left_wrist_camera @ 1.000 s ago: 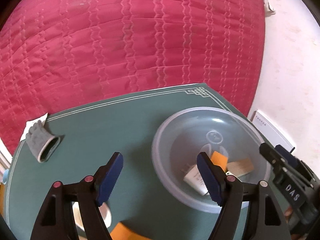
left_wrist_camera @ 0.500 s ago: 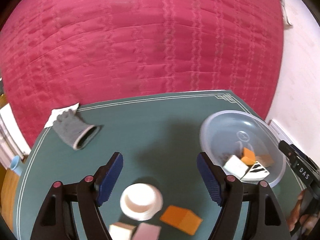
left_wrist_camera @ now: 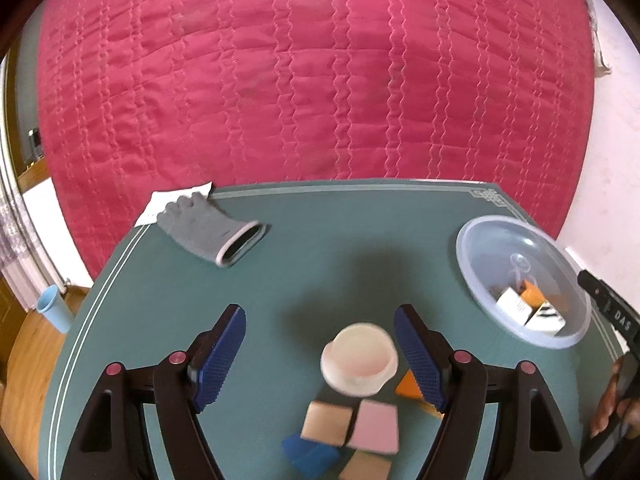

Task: Organize rigid objects
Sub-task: 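Move both grippers back from the basin to the remaining blocks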

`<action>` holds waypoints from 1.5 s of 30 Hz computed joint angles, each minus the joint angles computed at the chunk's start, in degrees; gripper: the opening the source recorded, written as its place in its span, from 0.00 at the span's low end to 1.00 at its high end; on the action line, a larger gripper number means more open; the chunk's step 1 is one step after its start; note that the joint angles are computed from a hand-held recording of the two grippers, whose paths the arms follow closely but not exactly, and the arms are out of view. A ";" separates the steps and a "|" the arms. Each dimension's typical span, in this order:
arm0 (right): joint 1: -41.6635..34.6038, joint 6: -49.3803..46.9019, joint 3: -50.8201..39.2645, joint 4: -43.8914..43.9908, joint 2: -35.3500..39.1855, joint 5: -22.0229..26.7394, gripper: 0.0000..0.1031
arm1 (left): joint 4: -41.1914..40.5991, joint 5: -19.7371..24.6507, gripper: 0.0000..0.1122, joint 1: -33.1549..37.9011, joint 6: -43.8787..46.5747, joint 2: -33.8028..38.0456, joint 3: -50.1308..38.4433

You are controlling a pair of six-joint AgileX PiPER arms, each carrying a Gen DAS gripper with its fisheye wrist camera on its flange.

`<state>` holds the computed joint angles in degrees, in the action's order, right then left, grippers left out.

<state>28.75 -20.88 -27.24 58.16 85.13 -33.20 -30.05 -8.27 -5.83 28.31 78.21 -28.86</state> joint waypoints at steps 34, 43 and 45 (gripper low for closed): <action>6.19 -6.77 -0.56 0.15 -0.09 0.23 0.67 | 20.98 -7.67 0.72 7.95 -14.09 3.35 13.63; 8.80 -9.36 -1.13 0.80 0.23 0.19 0.67 | 9.92 -7.47 0.72 2.76 -4.37 5.47 12.10; 8.97 -9.45 -1.21 0.78 0.30 0.29 0.67 | 11.25 -6.45 0.72 2.77 -6.31 5.45 11.46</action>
<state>37.72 -30.33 -28.45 58.94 85.43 -32.90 -18.80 -14.72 -3.06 22.00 83.65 -17.41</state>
